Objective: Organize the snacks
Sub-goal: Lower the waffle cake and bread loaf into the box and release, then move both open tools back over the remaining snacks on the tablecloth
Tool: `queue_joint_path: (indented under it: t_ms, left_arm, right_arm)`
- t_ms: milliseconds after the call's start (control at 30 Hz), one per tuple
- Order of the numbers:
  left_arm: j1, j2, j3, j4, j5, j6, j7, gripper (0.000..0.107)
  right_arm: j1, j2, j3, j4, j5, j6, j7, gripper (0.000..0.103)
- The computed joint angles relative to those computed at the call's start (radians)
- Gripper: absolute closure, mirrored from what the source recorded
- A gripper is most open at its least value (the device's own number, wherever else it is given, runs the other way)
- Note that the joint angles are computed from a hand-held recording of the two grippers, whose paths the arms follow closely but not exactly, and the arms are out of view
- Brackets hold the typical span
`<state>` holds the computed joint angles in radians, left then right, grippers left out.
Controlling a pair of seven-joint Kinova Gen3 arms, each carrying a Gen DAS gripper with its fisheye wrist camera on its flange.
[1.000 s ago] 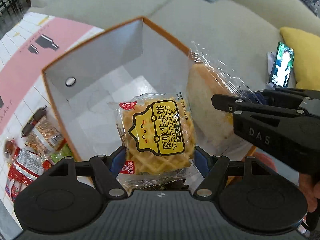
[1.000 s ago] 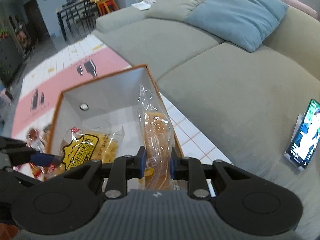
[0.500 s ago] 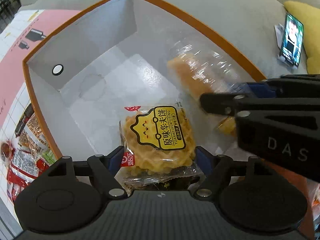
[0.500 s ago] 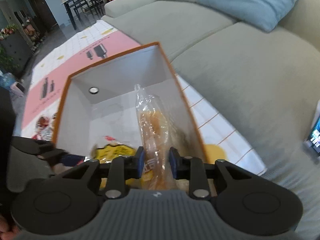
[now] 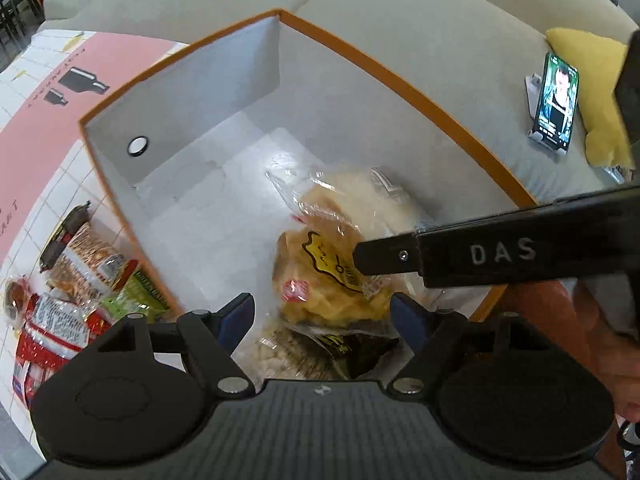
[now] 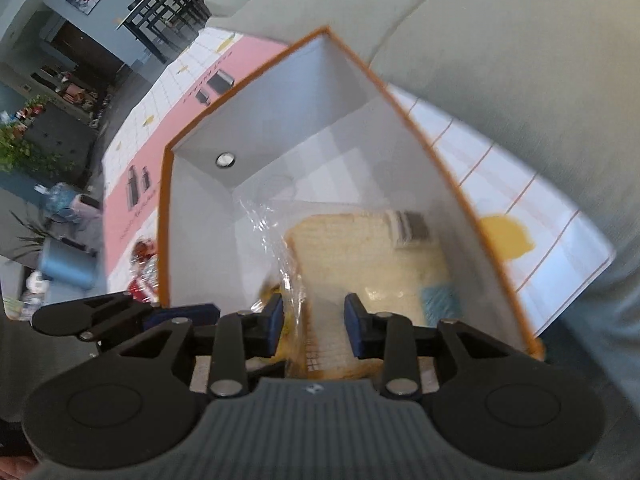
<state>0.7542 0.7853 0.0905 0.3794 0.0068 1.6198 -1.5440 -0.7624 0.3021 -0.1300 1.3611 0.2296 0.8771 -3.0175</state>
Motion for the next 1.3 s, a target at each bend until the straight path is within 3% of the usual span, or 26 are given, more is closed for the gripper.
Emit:
queue_joint_path:
  t_ms: [233,367,467,533,567,767,1033,1100,1200,1300]
  left_arm:
    - [-0.083,-0.154,0.040,0.240,0.065,-0.154,0.022,0.020]
    - [-0.092,-0.247,0.034,0.362,0.039,-0.249,0.072,0.020]
    - [-0.121,-0.277,0.042,0.391,0.038,-0.261,0.111,0.020]
    - [-0.132,-0.295,0.042,0.411,0.029,-0.265,0.137,0.020]
    - [-0.137,-0.305,0.042,0.422,0.023,-0.268,0.145,0.020]
    - [-0.148,-0.356,0.035,0.497,-0.031,-0.294,0.203,0.020]
    - [-0.193,-0.451,0.050,0.639,-0.048,-0.374,0.248,0.022]
    - [-0.188,-0.473,0.048,0.668,-0.081,-0.390,0.265,0.023]
    - [-0.176,-0.514,0.045,0.726,-0.145,-0.429,0.302,0.024]
    - [-0.147,-0.544,0.040,0.775,-0.251,-0.456,0.375,0.025]
  right_arm:
    - [-0.023,0.046,0.007,-0.104,-0.004,0.119,0.005,0.071]
    - [-0.057,0.069,0.015,-0.174,0.038,0.199,0.023,0.071]
    - [-0.058,0.096,0.013,-0.210,0.028,0.220,0.051,0.073]
    - [-0.050,0.110,0.008,-0.213,0.016,0.223,0.046,0.085]
    - [-0.057,0.123,0.021,-0.227,0.004,0.248,0.046,0.087]
    - [-0.074,0.160,0.033,-0.267,0.003,0.299,0.054,0.087]
    - [-0.197,0.219,0.076,-0.463,0.109,0.496,0.075,0.082]
    - [-0.245,0.234,0.093,-0.513,0.159,0.536,0.072,0.080]
    - [-0.334,0.264,0.127,-0.590,0.253,0.582,0.064,0.069]
    - [-0.408,0.301,0.157,-0.665,0.336,0.602,0.087,0.063]
